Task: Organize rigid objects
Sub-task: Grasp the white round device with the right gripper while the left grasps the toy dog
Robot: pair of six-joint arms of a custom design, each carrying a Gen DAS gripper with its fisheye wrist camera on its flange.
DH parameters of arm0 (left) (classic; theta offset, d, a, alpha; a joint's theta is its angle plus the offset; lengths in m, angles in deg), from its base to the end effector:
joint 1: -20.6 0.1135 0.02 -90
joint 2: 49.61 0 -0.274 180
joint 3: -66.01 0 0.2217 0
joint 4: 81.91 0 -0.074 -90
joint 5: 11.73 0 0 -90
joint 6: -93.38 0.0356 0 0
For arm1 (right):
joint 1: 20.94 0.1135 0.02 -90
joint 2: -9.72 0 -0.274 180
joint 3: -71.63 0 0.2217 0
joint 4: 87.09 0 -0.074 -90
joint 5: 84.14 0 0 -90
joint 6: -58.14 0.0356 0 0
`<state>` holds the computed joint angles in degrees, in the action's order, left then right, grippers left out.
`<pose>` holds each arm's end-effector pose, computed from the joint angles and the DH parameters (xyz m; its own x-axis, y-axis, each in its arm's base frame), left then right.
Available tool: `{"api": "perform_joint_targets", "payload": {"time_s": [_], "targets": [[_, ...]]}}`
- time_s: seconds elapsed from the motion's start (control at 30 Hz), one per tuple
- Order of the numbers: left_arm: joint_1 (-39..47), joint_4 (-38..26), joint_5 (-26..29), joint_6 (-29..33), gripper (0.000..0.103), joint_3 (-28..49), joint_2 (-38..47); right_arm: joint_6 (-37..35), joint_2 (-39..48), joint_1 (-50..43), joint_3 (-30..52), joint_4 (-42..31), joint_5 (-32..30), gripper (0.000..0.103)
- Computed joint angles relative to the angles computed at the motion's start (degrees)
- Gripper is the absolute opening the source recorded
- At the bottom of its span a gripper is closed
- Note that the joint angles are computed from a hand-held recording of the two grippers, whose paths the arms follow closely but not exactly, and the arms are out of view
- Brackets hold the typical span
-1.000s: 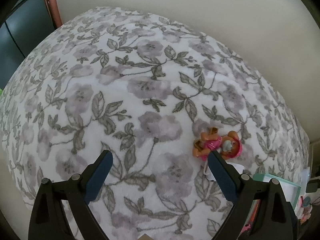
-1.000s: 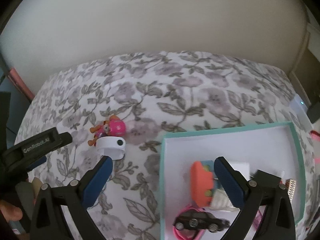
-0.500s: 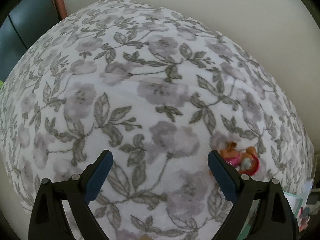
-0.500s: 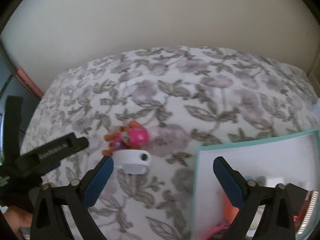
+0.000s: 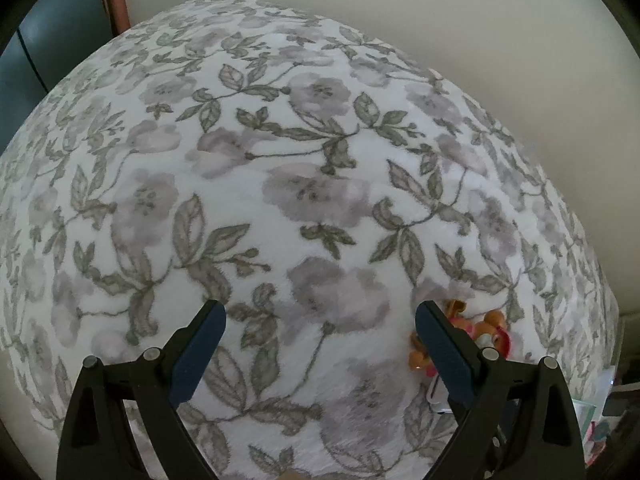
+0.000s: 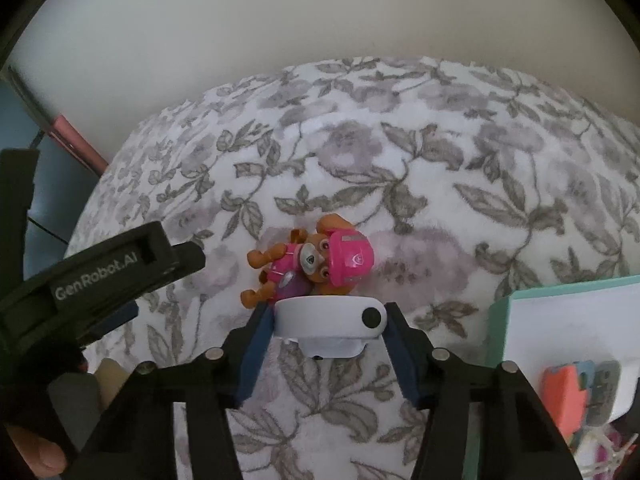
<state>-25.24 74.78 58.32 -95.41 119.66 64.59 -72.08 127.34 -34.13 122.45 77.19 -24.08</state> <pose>0.1848 -0.1729 0.0635 -0.5355 -0.7820 -0.3189 -0.7837 0.6008 -0.1575 0.2455 -0.0393 0.0485 -0.8239 -0.3816 -0.4189 -0.5207 0.8016 0.2938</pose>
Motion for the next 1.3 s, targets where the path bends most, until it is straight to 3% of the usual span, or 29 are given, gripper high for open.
{"api": "perform_joint_targets", "payload": {"time_s": [0.4,0.6,0.83,1.23,1.3], "targets": [[0.64,7.89,0.47,4.9,0.096,2.13,3.22,-0.97,-1.78,-6.75,9.35,-12.04,-1.86,0.057],[1.78,10.38,1.53,10.7,0.096,6.71,6.67,-0.66,-2.04,-12.02,17.09,-17.96,-3.96,0.057],[1.35,6.84,3.38,16.57,0.096,16.25,12.84,0.25,1.65,-13.98,22.91,-20.97,-3.96,0.058],[0.55,1.39,1.95,19.69,0.096,24.82,18.55,0.18,3.8,-14.18,23.42,-20.59,-2.35,0.058],[0.51,2.23,1.5,19.88,0.084,24.2,18.2,0.48,3.9,-14.35,23.67,-20.78,-2.39,0.058]]}}
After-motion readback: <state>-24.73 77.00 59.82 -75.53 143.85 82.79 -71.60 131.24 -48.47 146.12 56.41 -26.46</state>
